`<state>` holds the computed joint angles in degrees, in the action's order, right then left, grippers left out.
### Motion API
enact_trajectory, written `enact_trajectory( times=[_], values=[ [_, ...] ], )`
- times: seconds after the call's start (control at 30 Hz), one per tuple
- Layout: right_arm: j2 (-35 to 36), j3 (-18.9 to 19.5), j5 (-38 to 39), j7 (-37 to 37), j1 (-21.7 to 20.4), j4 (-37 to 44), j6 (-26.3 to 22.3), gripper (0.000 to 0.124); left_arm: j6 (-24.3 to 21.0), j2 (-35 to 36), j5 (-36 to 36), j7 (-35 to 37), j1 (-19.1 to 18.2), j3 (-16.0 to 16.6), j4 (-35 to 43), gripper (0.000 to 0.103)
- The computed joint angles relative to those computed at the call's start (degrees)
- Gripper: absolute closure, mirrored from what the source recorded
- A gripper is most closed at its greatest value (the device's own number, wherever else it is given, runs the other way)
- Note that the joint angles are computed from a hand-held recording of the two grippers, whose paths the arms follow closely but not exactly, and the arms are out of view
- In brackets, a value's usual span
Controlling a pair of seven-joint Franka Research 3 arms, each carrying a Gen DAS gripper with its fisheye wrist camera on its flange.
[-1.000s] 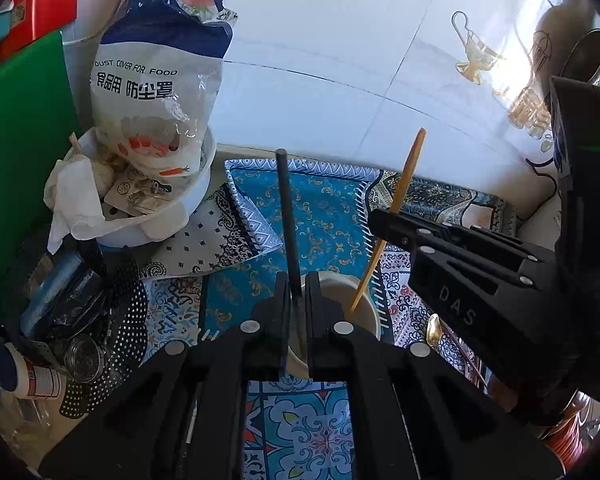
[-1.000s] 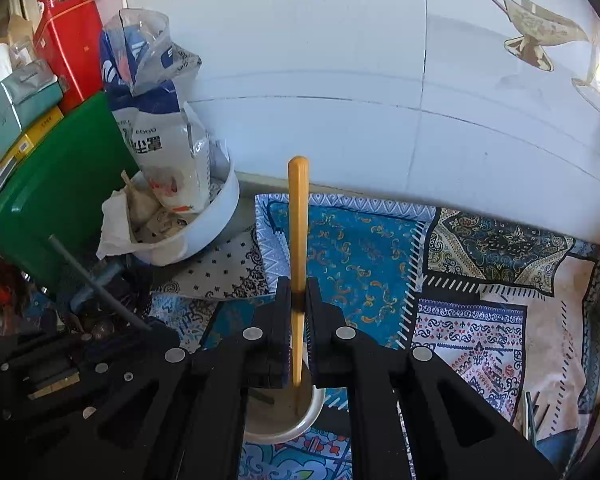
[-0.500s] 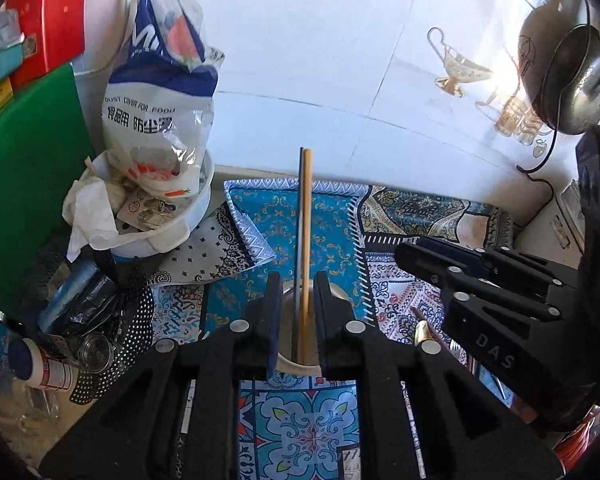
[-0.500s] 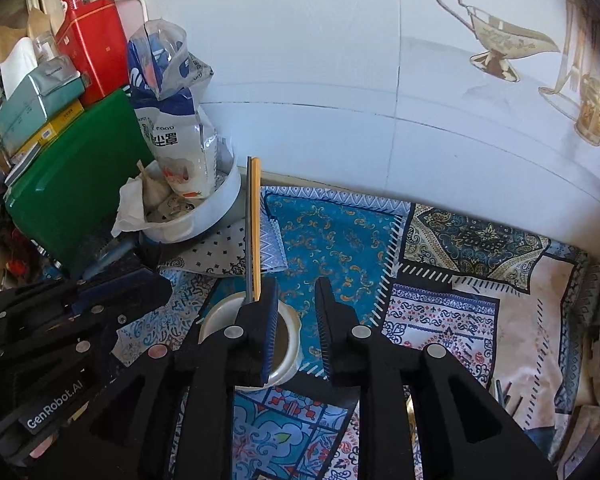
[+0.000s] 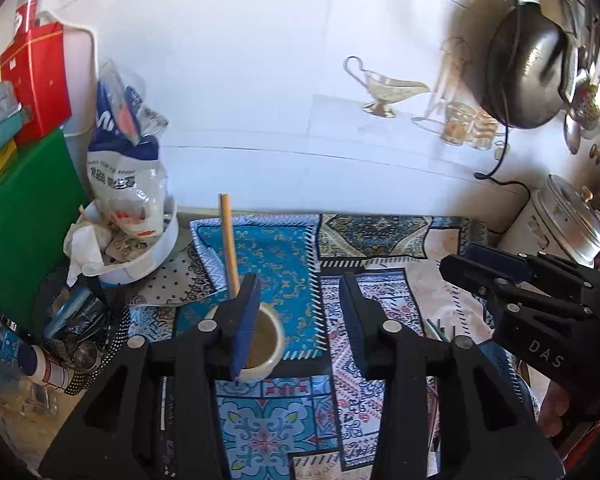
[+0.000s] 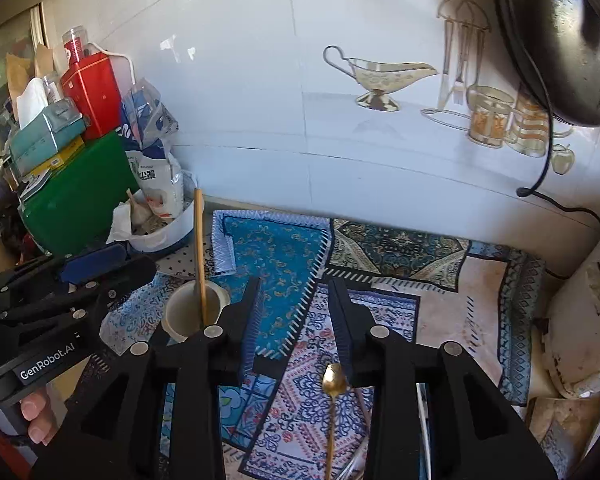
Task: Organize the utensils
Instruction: 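Open both tools to drop the chopsticks into the white cup, then grasp the white chopstick with the right tool while the left tool grasps the brown chopstick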
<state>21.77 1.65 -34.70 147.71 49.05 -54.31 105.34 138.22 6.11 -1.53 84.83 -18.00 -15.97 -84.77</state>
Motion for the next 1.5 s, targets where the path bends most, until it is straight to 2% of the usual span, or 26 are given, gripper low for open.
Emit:
enact_trajectory(
  times=[0.17,0.4,0.53,0.73,0.8,0.93,1.13,1.33,1.4,1.5],
  values=[
    [-9.59,1.92,-1.8,3.56,-1.75,-13.52,1.1,0.09,0.36,0.39,3.1,-2.61,-2.23,-1.03,0.2,0.054],
    [-21.1,5.93,-0.14,6.34,-7.52,-29.7,2.35,0.089,-2.09,3.34,6.74,-6.5,-5.62,-2.11,2.61,0.053],
    [-26.24,7.68,2.92,6.82,-11.04,-37.4,3.41,0.089,-4.59,5.79,9.01,-8.86,-7.68,-2.36,4.29,0.053],
    [-32.63,9.33,9.81,6.83,-15.8,-47.69,4.81,0.089,-11.01,10.21,11.03,-11.56,-10.29,-2.44,7.11,0.053],
    [-34.05,9.76,12.02,6.31,-17.25,-50.29,5.22,0.089,-14.1,11.47,11.84,-12.14,-11.08,-2.23,7.94,0.053],
    [-36.2,10.72,16.22,5.2,-19.94,-54.59,6.69,0.089,-17.35,13.29,11.8,-13.14,-11.84,-2.14,7.9,0.053],
    [-37.37,12.21,22.18,2.29,-23.18,-58.73,9.72,0.089,-19.34,15.17,9.13,-14.77,-11.6,-2.57,7.04,0.053],
    [-37.1,12.6,26.55,-1.38,-23.99,-61.2,13.79,0.089,-19.57,16.78,6.05,-15.39,-11.5,-3.17,7.66,0.053],
    [-36.87,12.28,28.72,-3.08,-23.92,-62.06,15.49,0.09,-19.49,17.5,5.82,-15.34,-11.75,-3.27,8.27,0.057],
    [-35.98,11.88,31.4,-5.61,-23.79,-62.61,17.27,0.099,-20.07,19.27,4.89,-14.6,-11.93,-3.51,10.37,0.068]
  ],
)
